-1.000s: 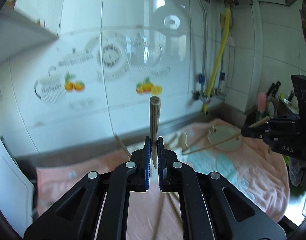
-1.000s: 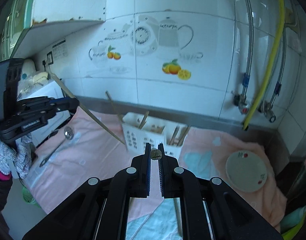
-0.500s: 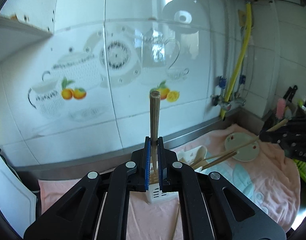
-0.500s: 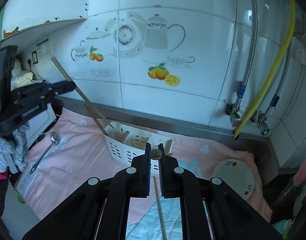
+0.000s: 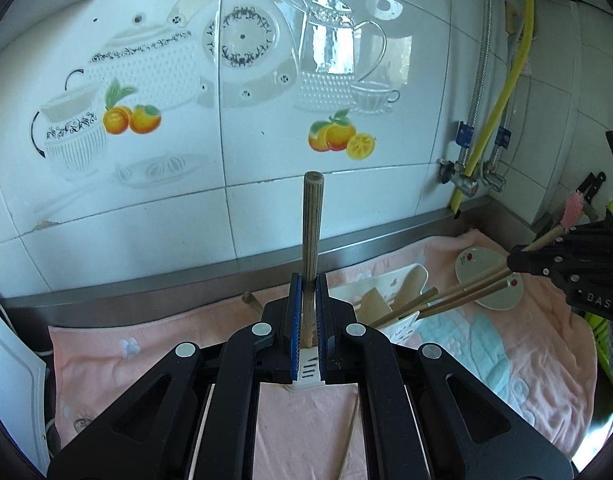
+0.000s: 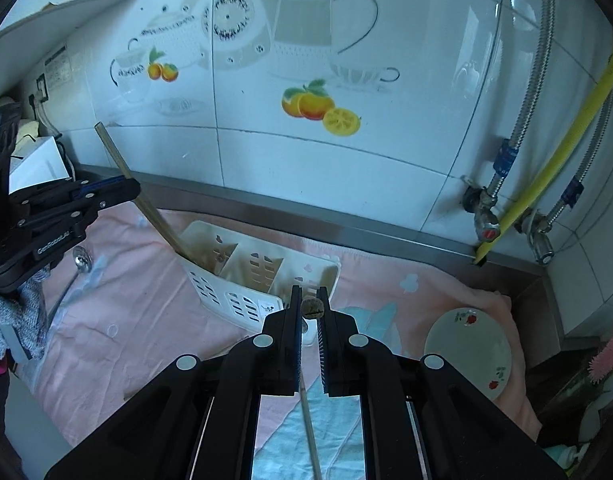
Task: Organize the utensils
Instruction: 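Open both tools to release the chopsticks into the white holder, then withdraw both tools and move them over the remaining chopsticks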
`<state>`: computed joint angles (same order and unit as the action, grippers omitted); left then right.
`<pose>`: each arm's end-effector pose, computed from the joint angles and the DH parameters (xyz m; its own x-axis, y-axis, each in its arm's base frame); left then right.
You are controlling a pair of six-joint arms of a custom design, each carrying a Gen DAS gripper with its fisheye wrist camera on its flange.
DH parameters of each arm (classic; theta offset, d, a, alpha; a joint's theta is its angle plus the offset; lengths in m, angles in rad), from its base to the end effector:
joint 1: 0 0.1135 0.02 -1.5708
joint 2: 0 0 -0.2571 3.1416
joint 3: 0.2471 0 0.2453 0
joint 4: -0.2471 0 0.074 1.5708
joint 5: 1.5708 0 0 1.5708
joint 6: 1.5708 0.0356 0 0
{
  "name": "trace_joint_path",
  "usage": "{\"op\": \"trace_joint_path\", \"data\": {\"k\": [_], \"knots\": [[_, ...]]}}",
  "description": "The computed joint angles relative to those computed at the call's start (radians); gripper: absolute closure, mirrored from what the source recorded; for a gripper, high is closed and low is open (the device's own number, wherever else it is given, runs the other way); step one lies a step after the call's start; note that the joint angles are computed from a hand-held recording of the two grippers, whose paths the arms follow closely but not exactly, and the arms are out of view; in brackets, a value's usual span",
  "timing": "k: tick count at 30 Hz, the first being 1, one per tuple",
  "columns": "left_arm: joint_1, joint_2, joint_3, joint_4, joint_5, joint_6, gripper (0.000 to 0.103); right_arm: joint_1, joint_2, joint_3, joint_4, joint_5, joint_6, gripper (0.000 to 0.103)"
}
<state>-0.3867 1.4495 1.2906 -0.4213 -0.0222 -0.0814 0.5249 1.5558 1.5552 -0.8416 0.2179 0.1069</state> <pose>0.3012 -0.1218 0.3302 -0.5353 0.1302 -0.8346 0.3174 0.9466 -0.0559 0.2864 0.1569 0.3493 -0.6809 -0.2739 -0.6792 -0.2937 0.9517 -0.0893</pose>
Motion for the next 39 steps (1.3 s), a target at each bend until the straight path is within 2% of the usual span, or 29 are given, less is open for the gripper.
{"op": "trace_joint_path", "data": {"k": [9,10,11,13,15,17,20,23,32,39], "knots": [[0.003,-0.012,-0.006,-0.005,0.011,-0.007,0.094,-0.007,0.015,-0.024,0.047,-0.018,0.022,0.095],[0.005,-0.020,-0.011,-0.004,0.015,-0.007,0.088,-0.007,0.012,-0.029,0.053,-0.018,0.024,0.093],[0.005,-0.031,-0.019,-0.002,0.011,-0.010,0.077,-0.007,0.005,-0.037,0.062,-0.020,0.028,0.088],[-0.001,-0.059,-0.042,0.011,-0.002,-0.003,0.066,-0.003,-0.010,-0.049,0.076,-0.012,0.030,0.079],[-0.006,-0.095,-0.070,0.019,-0.012,0.007,0.064,0.005,-0.034,-0.066,0.088,0.002,0.033,0.075],[-0.009,-0.131,-0.098,0.023,-0.014,0.006,0.053,0.013,-0.075,-0.100,0.108,0.019,0.042,0.063],[-0.011,-0.211,-0.166,0.034,-0.023,0.007,0.040,0.032,-0.151,-0.169,0.145,0.062,0.046,0.053],[-0.011,-0.280,-0.228,0.043,-0.031,0.013,0.033,0.047,-0.235,-0.243,0.168,0.087,0.058,0.048],[-0.009,-0.468,-0.435,0.048,-0.034,0.002,0.020,0.136,-0.480,-0.480,0.201,0.171,0.103,0.028],[-0.016,-0.587,-0.604,0.059,-0.020,-0.017,0.017,0.232,-0.657,-0.698,0.237,0.215,0.174,0.025]]}}
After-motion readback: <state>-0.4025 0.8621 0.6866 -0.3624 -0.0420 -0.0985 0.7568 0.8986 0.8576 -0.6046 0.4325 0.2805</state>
